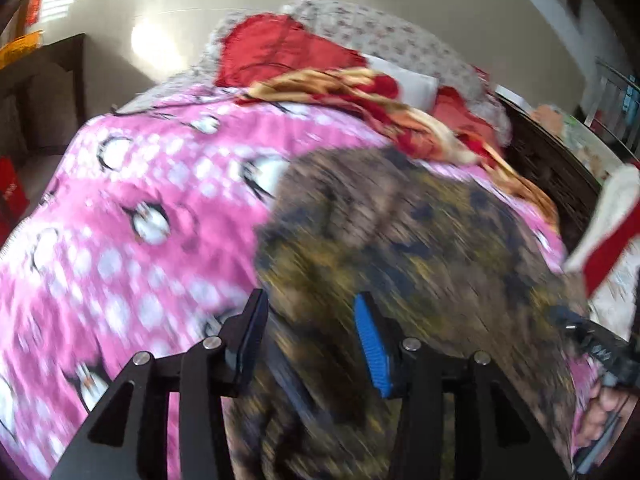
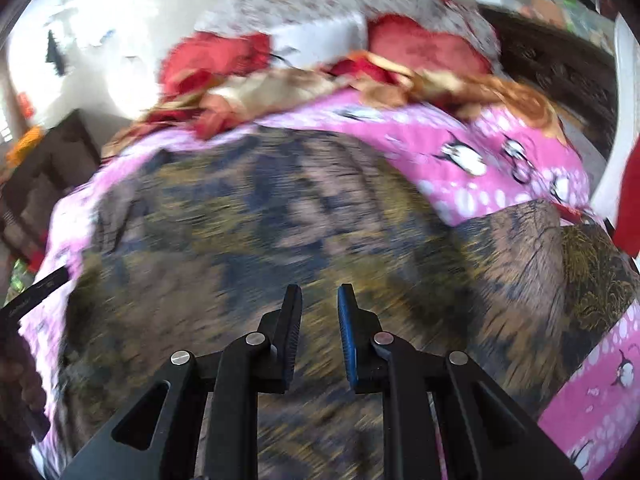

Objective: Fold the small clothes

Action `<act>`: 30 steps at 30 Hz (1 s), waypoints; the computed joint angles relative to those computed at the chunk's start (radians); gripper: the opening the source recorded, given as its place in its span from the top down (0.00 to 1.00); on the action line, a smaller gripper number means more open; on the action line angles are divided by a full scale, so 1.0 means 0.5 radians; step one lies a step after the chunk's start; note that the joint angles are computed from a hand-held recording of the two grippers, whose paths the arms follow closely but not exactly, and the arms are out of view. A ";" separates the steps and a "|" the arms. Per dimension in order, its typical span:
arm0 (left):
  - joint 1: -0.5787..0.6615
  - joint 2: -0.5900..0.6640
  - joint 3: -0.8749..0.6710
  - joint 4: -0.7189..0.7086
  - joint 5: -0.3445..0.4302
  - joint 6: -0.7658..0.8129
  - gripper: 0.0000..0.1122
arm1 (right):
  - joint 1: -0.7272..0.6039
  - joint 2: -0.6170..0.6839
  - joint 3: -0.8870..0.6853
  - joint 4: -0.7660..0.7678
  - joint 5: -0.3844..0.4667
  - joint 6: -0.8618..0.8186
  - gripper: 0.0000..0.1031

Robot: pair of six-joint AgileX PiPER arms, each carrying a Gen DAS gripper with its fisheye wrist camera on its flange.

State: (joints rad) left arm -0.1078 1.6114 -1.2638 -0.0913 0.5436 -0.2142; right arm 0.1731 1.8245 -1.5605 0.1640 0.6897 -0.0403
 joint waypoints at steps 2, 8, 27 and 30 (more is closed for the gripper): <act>-0.103 -0.016 0.119 0.167 -0.051 -0.124 0.53 | 0.098 0.001 0.097 -0.131 -0.014 0.058 0.77; -0.261 -0.070 0.387 0.548 -0.195 -0.406 0.33 | -0.030 -0.125 0.197 0.068 0.039 0.005 0.77; -0.305 0.029 0.320 0.696 -0.159 -0.570 0.20 | -2.027 0.999 -1.256 1.149 0.937 0.032 0.56; -0.309 0.041 0.308 0.716 -0.152 -0.591 0.20 | -2.031 1.144 -1.288 1.377 0.895 -0.066 0.56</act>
